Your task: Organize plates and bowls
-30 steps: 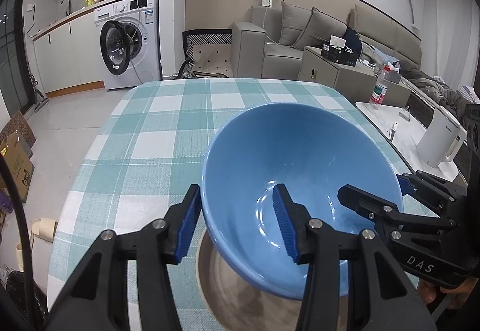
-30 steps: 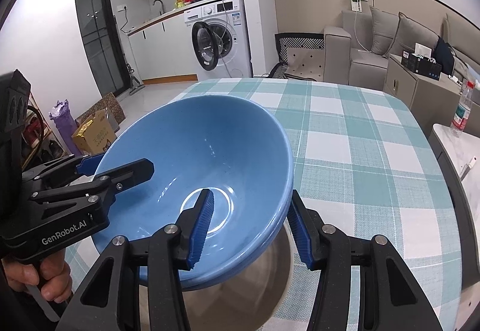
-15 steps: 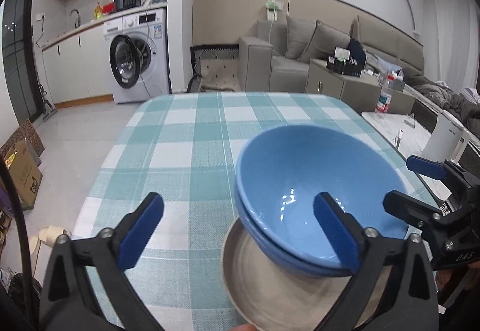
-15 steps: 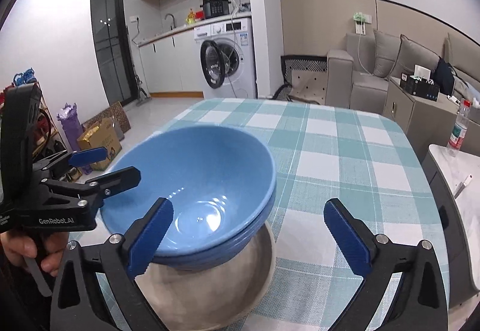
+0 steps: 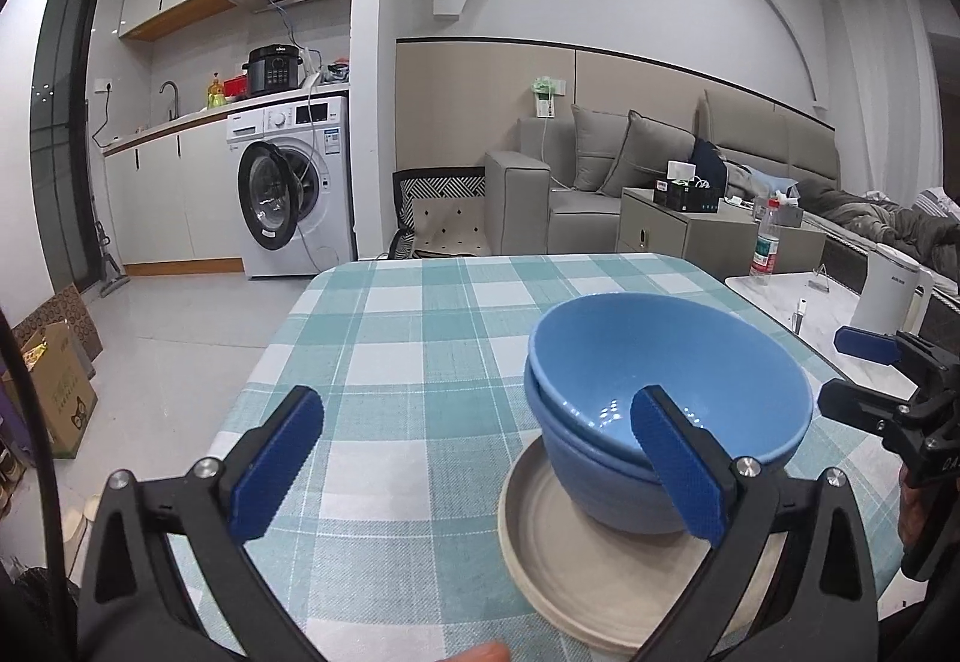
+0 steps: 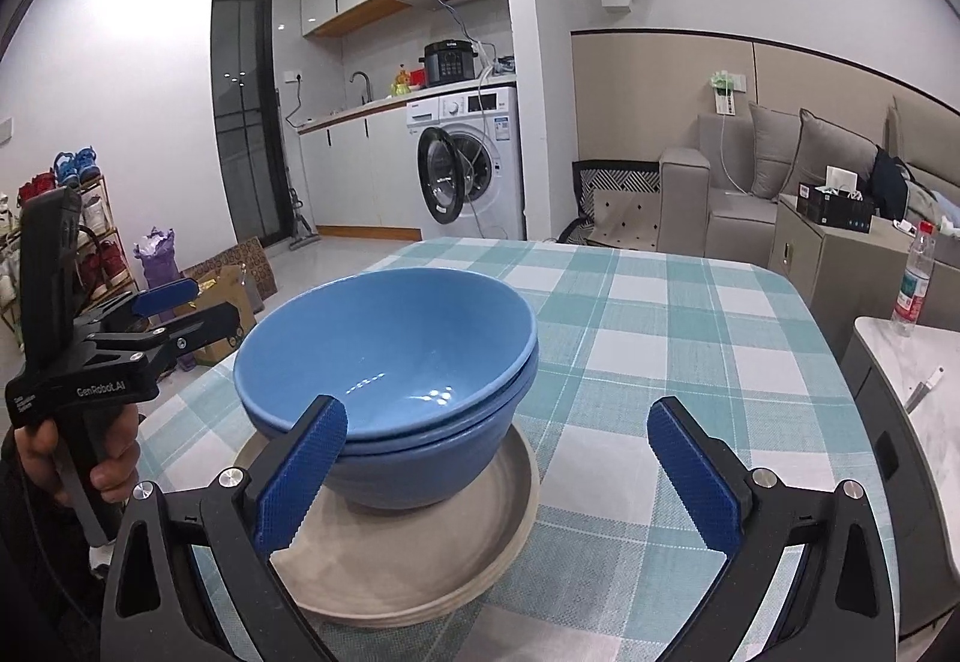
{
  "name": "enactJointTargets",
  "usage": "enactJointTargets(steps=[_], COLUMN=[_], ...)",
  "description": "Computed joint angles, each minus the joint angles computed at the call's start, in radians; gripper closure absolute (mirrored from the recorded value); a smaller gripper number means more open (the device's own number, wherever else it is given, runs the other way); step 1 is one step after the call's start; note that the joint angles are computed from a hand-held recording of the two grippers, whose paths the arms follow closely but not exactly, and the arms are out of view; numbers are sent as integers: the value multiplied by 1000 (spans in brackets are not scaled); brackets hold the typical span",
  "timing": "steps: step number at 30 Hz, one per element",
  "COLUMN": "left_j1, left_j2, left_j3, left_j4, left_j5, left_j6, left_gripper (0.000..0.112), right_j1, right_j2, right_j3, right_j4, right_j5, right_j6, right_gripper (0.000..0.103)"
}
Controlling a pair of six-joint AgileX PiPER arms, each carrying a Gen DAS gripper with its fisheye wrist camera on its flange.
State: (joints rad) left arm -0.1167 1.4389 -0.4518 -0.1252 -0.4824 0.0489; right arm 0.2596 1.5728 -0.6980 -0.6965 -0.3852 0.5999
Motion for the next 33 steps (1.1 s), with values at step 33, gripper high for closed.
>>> enactJointTargets(steps=[33], left_j1=[86], left_j2=[174], left_j3=[90], left_j4=[145], left_j5=[-306], left_j6=[-137], left_gripper=[9], right_j1=[-1], right_j2=[61], right_j3=[147], right_j4=[120], right_j5=[-275], right_j6=[-250], right_gripper=[1])
